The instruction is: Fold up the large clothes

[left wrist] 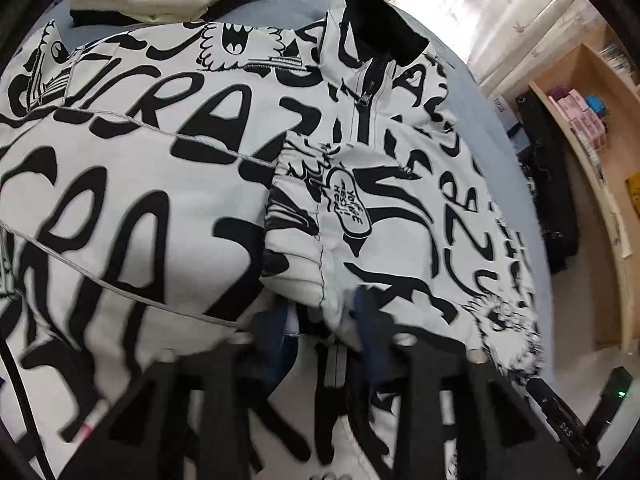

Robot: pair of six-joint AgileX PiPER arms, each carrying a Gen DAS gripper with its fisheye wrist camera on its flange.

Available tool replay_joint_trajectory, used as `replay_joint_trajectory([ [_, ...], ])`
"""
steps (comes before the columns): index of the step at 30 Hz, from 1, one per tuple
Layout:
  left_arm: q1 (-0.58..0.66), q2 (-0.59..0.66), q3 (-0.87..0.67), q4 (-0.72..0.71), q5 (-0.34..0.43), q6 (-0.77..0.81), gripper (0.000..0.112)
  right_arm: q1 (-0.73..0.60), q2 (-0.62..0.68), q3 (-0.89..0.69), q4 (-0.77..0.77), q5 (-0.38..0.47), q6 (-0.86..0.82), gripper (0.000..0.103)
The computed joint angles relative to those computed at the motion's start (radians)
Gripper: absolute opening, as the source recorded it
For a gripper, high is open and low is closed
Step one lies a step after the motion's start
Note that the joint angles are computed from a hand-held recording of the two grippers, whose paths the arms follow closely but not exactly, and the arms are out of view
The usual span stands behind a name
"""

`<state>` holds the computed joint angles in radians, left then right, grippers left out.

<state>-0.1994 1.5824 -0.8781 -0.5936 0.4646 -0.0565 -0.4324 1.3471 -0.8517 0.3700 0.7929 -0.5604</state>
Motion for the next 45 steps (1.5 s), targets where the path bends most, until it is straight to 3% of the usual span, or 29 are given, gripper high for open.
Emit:
replay_joint_trajectory([
  [4,0.057,-0.063,-0.015,0.087,0.019,-0.005,0.068,-0.077,-0.015,-0.07,0.108,0.142,-0.087,0.055],
  [7,0.092,-0.036,-0.083,0.183,0.047,-0.066,0.068,-0.076,0.015,-0.148,0.139,0.177,-0.069,0.055],
  [14,0.102,0.275,-0.367,0.039,0.178,0.1,0.068,0.062,0.31,-0.462,0.014,0.078,0.127,0.055],
  [17,0.068,0.345,-0.436,0.096,0.181,0.064,0.05,0.089,0.515,-0.665,-0.059,0.106,0.205,0.055],
  [19,0.042,0.354,-0.447,0.17,0.153,0.025,0.03,0.092,0.664,-0.821,-0.086,0.168,0.269,0.055],
  [24,0.047,0.324,-0.418,0.169,0.086,0.036,0.024,0.079,0.851,-0.986,-0.01,0.263,0.276,0.055],
  [25,0.046,0.309,-0.407,0.185,0.067,0.025,0.022,0.086,0.846,-0.966,-0.007,0.234,0.253,0.054],
  [26,0.047,0.303,-0.404,0.187,0.058,0.019,0.021,0.098,0.824,-0.93,-0.001,0.195,0.218,0.028],
  [27,0.047,0.293,-0.398,0.181,0.046,0.014,0.02,0.114,0.811,-0.918,-0.014,0.18,0.204,0.013],
  [31,0.023,0.247,-0.353,0.296,-0.027,-0.111,0.017,0.188,0.706,-0.771,-0.119,-0.008,0.204,0.01],
  [33,0.007,0.263,-0.346,0.377,-0.024,-0.177,0.016,0.211,0.744,-0.785,-0.206,-0.003,0.259,0.011],
  [35,-0.01,0.319,-0.369,0.457,0.034,-0.247,0.016,0.233,0.747,-0.777,-0.271,-0.012,0.296,0.013],
  [37,-0.016,0.307,-0.348,0.492,0.021,-0.266,0.02,0.24,0.728,-0.802,-0.324,0.044,0.35,0.019],
  [39,-0.027,0.275,-0.36,0.579,0.077,-0.344,0.022,0.237,0.69,-0.811,-0.33,0.097,0.36,0.019],
  [41,-0.043,0.223,-0.348,0.675,0.102,-0.425,0.023,0.235,0.596,-0.752,-0.342,0.101,0.362,0.019],
  [45,-0.113,0.046,-0.245,0.831,0.028,-0.548,0.029,0.237,0.335,-0.506,-0.243,0.048,0.264,0.02],
])
